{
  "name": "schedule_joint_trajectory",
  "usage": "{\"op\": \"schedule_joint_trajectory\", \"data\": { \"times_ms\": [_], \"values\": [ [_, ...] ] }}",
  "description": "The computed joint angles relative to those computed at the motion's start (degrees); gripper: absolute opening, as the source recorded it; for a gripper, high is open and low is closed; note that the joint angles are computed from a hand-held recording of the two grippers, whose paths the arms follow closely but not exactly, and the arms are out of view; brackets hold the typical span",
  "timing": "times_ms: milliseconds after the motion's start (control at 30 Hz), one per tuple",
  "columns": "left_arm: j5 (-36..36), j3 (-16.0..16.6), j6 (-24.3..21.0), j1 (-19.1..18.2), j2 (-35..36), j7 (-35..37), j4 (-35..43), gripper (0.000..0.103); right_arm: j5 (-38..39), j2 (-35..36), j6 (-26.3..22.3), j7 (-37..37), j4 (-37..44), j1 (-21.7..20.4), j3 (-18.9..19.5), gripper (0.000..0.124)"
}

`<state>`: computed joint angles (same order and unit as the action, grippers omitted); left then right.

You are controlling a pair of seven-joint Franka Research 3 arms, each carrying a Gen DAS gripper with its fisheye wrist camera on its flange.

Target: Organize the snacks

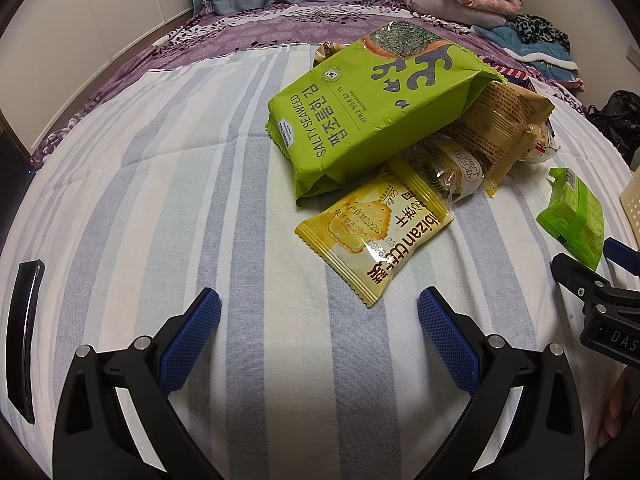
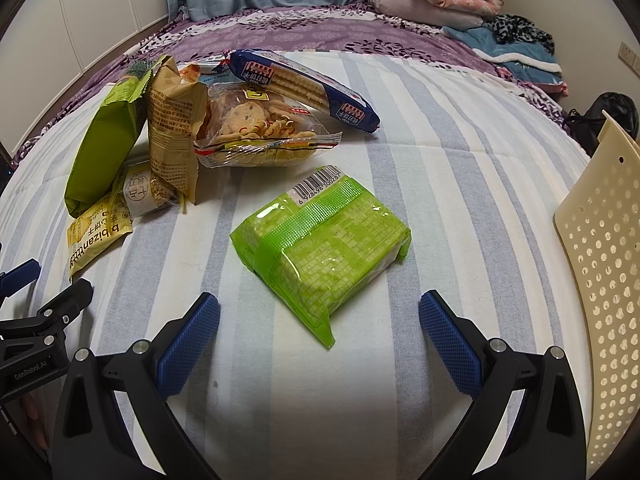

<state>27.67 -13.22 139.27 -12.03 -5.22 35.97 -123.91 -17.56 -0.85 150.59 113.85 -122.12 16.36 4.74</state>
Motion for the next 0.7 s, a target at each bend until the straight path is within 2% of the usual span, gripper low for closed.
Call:
{"op": "schedule_joint_trajectory", "data": {
  "times_ms": [333,467,567,700],
  "values": [
    [-0.49,0.19,-0.23,0.07,0.21,0.6,0.91,0.1,0.84,-0.37,0.66,-0.19,-0.33,0.0,-0.05,0.098],
    [-2.9,0.94,4.7,0.41,-2.2,2.73,-1.81,0.1,4.39,-1.48,2.21,-3.93,-1.56,-0.33,-0.25,0.098],
    [-4.99,1.65,8.87,0.83,-3.73,5.7,-2.93,0.1,13.49,-2.81,4.53,-9.97,-3.15,-0.52,-0.82,0.098],
    [-5.04,1.95,11.77,1.83,-3.52,9.14,-1.42,0.1,17.89,-4.07,6.95,-13.56,-3.96,-1.35,-0.87,0.098]
  ]
}}
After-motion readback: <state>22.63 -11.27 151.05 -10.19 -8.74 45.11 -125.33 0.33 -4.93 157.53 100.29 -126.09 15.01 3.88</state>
